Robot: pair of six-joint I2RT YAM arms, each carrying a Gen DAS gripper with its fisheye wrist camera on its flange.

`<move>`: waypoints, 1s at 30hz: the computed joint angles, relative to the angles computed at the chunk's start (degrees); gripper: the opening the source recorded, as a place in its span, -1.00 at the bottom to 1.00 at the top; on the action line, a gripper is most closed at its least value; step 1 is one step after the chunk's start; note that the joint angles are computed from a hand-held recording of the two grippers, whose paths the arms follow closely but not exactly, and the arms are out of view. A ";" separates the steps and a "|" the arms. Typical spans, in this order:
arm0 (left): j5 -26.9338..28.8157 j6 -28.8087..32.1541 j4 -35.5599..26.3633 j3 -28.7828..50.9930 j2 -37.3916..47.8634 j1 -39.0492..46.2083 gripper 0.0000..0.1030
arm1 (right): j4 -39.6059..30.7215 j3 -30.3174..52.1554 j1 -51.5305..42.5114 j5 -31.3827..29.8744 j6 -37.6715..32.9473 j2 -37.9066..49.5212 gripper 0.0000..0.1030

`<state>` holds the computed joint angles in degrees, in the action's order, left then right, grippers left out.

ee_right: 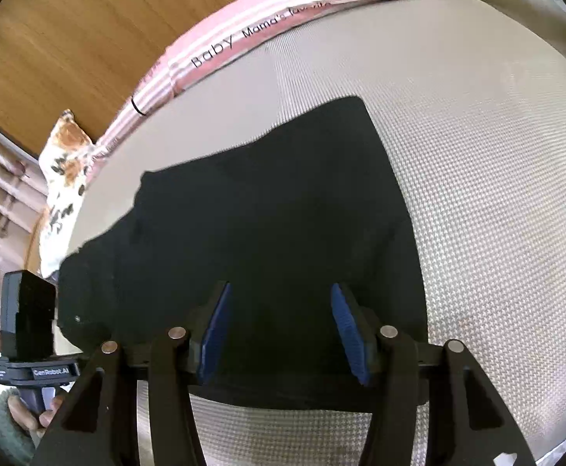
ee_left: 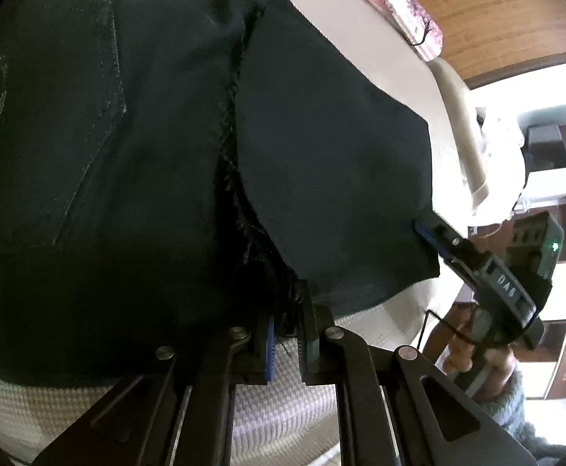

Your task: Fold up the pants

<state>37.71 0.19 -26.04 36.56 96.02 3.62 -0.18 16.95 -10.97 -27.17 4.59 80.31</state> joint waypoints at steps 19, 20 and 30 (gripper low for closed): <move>-19.29 8.90 4.53 -11.64 -24.60 13.11 -0.12 | 10.55 15.32 15.12 25.84 0.13 17.17 0.01; -18.67 10.72 3.92 -11.76 -25.40 16.75 -0.12 | 10.44 15.88 15.82 26.34 0.53 17.67 0.01; -7.42 22.64 -3.38 -8.33 -24.13 49.46 -0.02 | 9.18 18.57 25.89 27.50 5.67 19.40 0.06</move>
<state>30.29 22.82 -29.42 28.23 71.89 53.08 9.00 35.52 14.93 0.33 10.27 99.71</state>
